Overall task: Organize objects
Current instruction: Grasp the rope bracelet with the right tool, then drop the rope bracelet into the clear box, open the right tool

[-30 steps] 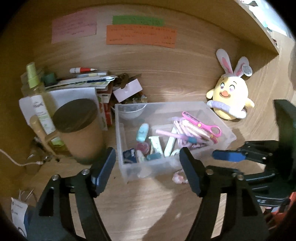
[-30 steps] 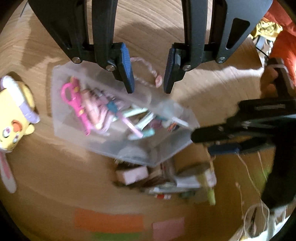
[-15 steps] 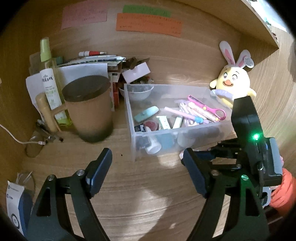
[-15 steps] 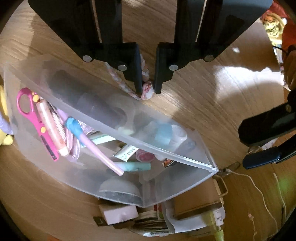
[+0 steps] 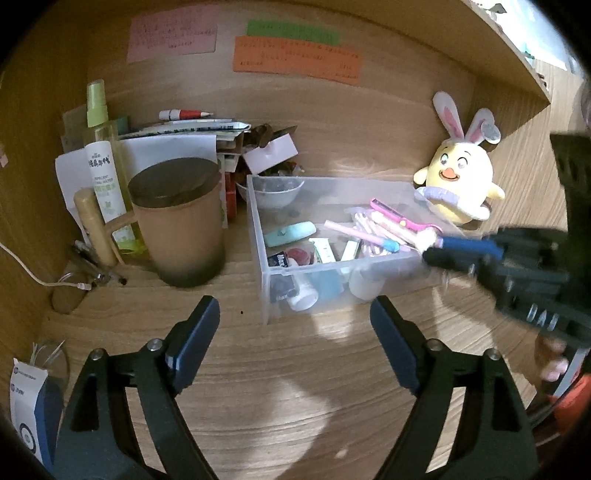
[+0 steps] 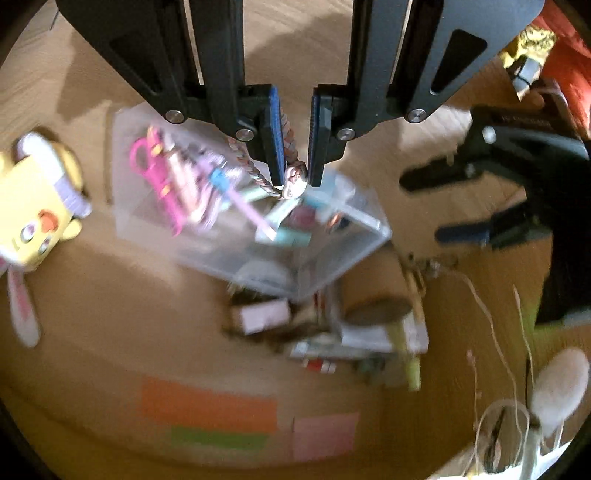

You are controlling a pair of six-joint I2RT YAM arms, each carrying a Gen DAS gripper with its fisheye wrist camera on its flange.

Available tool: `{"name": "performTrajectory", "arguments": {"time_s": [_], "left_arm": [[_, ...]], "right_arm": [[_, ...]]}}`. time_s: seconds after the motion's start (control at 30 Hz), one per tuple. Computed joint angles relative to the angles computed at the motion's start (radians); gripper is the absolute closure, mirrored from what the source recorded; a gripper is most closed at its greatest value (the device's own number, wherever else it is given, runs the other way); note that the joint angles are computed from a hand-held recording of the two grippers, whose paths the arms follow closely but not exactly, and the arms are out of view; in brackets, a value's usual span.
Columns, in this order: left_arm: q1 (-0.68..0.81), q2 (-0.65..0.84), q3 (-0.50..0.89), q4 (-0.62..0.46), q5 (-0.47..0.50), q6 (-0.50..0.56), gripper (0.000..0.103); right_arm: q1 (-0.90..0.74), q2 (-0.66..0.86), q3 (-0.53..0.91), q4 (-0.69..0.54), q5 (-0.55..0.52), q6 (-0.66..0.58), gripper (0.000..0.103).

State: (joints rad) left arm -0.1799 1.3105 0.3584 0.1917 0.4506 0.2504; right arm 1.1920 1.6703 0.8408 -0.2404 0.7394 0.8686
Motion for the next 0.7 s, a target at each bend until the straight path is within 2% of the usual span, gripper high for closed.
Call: {"name": "performTrajectory", "arguments": {"time_s": [0.07,0.17,0.23,0.3,0.4,0.43,0.57,0.7], "left_arm": [[0.002,-0.005,0.001,-0.002,0.008,-0.002,0.017],[0.0,-0.011,-0.005,0.008,0.006,-0.004,0.015],[-0.006,-0.009,-0.006,0.013,-0.002,-0.007,0.015],[-0.007,-0.007,-0.002,0.005,0.002,-0.009,0.015],[-0.005,-0.022,-0.006,-0.001,0.002,-0.007,0.015],[-0.004,-0.026,-0.007,-0.001,0.003,-0.005,0.014],[-0.011,-0.03,-0.006,0.001,-0.003,-0.009,0.014],[-0.028,-0.025,-0.002,0.008,-0.005,-0.028,0.014]], "right_arm": [[-0.038,-0.006,0.022,0.007,0.015,-0.034,0.092],[-0.123,0.009,0.026,0.072,-0.016,-0.101,0.092],[-0.189,0.051,0.034,0.11,-0.068,-0.149,0.092],[-0.228,0.096,0.053,0.078,-0.126,-0.141,0.091],[-0.261,0.087,-0.006,0.148,-0.218,-0.133,0.089],[-0.262,0.075,-0.028,0.165,-0.229,-0.13,0.085],[-0.206,0.002,-0.085,0.139,-0.158,-0.097,0.059],[-0.12,-0.076,-0.119,0.059,-0.025,-0.024,0.058]]}}
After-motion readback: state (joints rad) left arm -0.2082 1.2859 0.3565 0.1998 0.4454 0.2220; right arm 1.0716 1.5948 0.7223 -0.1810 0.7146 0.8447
